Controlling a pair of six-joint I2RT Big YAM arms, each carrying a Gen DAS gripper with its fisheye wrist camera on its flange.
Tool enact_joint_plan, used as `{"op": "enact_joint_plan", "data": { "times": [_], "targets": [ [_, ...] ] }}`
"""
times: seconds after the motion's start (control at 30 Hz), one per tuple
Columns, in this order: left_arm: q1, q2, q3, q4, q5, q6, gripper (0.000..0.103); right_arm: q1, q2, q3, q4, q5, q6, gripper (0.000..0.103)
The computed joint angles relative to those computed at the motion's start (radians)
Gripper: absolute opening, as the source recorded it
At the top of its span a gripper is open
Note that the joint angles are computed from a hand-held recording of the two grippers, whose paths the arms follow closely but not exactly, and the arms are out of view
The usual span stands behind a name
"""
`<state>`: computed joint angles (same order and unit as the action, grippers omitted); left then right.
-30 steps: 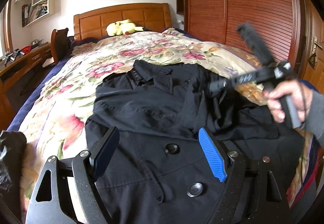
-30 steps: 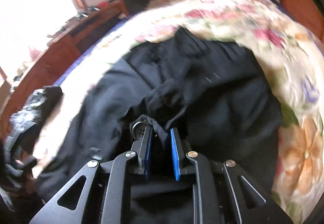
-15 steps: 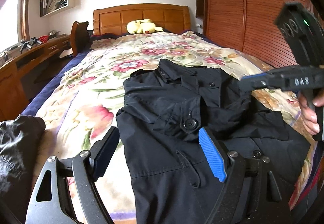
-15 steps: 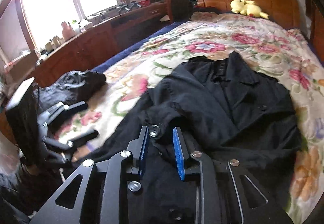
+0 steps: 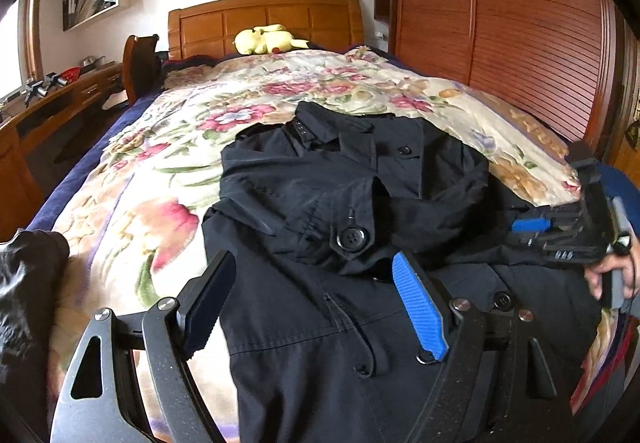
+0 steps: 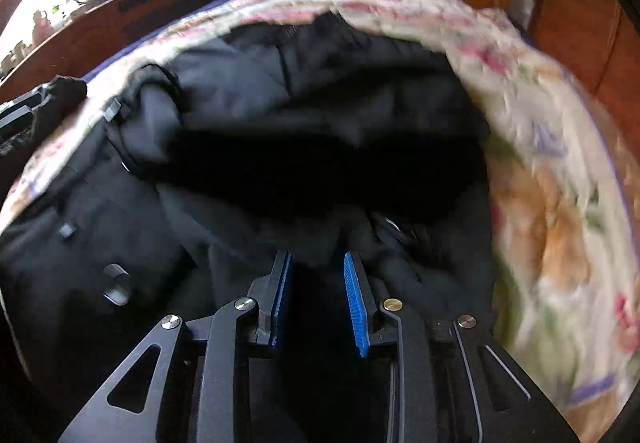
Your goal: Fold large clothes
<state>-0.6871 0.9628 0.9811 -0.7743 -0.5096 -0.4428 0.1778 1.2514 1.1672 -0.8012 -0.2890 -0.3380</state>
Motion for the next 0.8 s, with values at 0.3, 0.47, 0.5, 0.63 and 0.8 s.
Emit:
{"op": "enact_joint_plan", "data": {
  "times": [0.3,0.47,0.5,0.63,0.8],
  "targets": [
    [0.022,0.077,0.056,-0.015,0.036,0.04,0.081,-0.016,-0.029,-0.092,0.141,-0.048,0.038,0.033],
    [0.073,0.143,0.113,-0.032,0.071,0.073,0.081,-0.036,-0.023,-0.085,0.136,-0.088,0.044,0.035],
    [0.087,0.158,0.127,-0.039,0.08,0.078,0.081,-0.039,-0.023,-0.086,0.135,-0.097,0.045,0.035],
    [0.149,0.235,0.209,-0.057,0.138,0.112,0.081,-0.052,-0.013,-0.075,0.126,-0.128,0.048,0.037],
    [0.216,0.334,0.319,-0.091,0.217,0.13,0.081,-0.056,-0.011,-0.073,0.124,-0.142,0.052,0.039]
  ]
}}
